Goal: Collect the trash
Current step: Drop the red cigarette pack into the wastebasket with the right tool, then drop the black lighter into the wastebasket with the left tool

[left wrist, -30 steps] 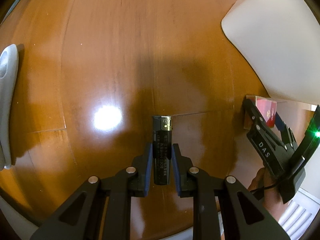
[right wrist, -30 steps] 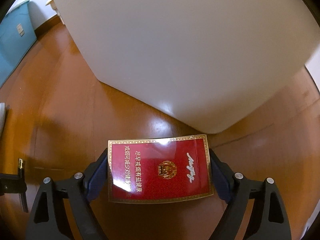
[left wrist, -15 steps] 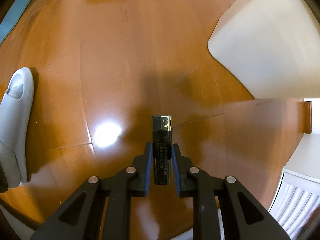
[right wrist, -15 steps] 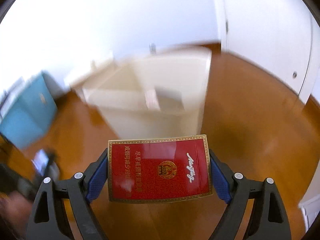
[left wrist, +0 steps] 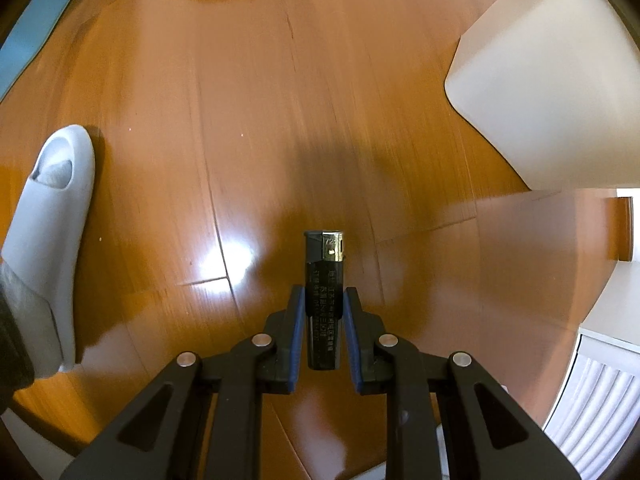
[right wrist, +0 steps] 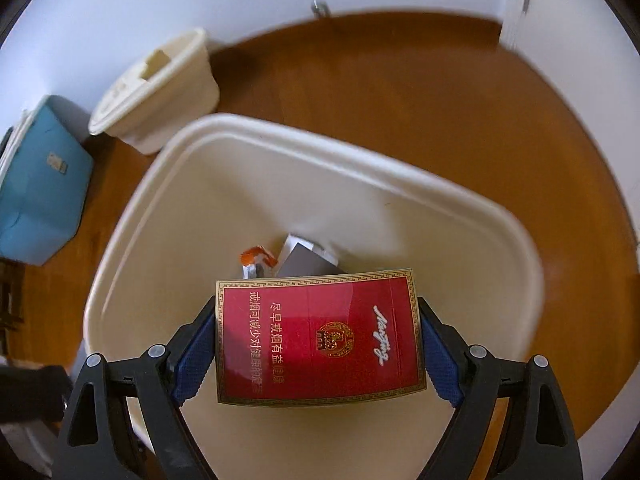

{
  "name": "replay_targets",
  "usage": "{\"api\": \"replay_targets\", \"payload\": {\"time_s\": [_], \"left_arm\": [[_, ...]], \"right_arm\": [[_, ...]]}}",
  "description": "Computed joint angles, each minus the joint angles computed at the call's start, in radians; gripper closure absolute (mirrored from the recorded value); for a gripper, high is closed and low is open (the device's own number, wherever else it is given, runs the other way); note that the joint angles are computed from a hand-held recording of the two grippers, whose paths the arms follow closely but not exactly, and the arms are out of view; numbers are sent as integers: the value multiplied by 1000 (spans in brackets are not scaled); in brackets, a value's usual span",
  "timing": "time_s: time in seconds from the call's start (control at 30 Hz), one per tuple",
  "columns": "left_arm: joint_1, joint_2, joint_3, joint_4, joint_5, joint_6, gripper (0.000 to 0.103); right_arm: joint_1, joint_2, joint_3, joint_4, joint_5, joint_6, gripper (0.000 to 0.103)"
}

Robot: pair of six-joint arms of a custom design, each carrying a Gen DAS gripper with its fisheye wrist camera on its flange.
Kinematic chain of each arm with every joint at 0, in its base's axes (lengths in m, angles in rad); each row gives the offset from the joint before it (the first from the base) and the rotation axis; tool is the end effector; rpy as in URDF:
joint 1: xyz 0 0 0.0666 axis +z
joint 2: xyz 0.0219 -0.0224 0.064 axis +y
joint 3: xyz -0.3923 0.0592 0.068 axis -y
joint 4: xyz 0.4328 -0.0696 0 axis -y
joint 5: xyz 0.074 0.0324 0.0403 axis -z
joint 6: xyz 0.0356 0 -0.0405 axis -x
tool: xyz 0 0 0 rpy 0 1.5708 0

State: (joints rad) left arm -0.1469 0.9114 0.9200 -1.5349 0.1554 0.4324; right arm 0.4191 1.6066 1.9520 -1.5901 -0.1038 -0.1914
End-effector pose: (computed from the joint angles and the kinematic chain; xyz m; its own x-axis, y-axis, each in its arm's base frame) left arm 0.2689 -0.0458 0.3770 -0.9607 -0.2764 0.0244 -0.2766 0.9477 -0.1590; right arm 0.4974 0.2252 0.5630 -0.9323 -0.2082 -0.2958 -0.2625 0.9520 0.1573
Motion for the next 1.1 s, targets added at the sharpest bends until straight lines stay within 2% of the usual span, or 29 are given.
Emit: {"api": "replay_targets", "payload": {"time_s": [0.1, 0.17, 0.23, 0.4, 0.47, 0.53, 0.57, 0.63, 0.67, 0.77, 0.83, 0.93, 1.07, 1.1], "left_arm": [[5, 0, 0, -1, 8, 2, 85], [-5, -3, 4, 0, 3, 10, 85], [-8, -8, 11, -1, -7, 3, 85], [-28, -19, 56, 7, -63, -33, 85], [-38, -16, 103, 12, -91, -41, 85], [-49, 2, 179, 29, -119, -59, 85], [-51, 12, 214, 37, -122, -69, 85], [-66, 62, 341, 81, -132, -104, 85], [-76, 84, 386, 98, -136, -124, 85], [-149, 207, 569, 171, -151, -234, 85], [-188, 311, 674, 177, -132, -300, 85], [-228, 498, 822, 72, -78, -335, 85], [-270, 674, 905, -86, -91, -324, 85], [-277, 707, 915, -121, -118, -314, 85]], "right_arm": [[-4, 105, 116, -33, -49, -31, 11], [8, 125, 130, -45, -61, -21, 11], [15, 115, 113, -53, -87, -39, 10], [38, -17, -26, 70, -47, -92, 10], [22, -93, -84, 154, -63, -146, 10], [2, -221, -184, 290, -49, -228, 10], [-7, -299, -252, 361, -30, -273, 10], [-21, -436, -377, 452, 19, -368, 6], [-32, -511, -445, 475, 39, -426, 1], [-59, -678, -599, 488, 80, -579, 0], [-72, -778, -692, 473, 76, -687, 0], [-64, -860, -766, 445, 79, -732, 0], [-56, -905, -827, 441, 42, -781, 0], [-64, -907, -834, 440, 30, -784, 0]]}}
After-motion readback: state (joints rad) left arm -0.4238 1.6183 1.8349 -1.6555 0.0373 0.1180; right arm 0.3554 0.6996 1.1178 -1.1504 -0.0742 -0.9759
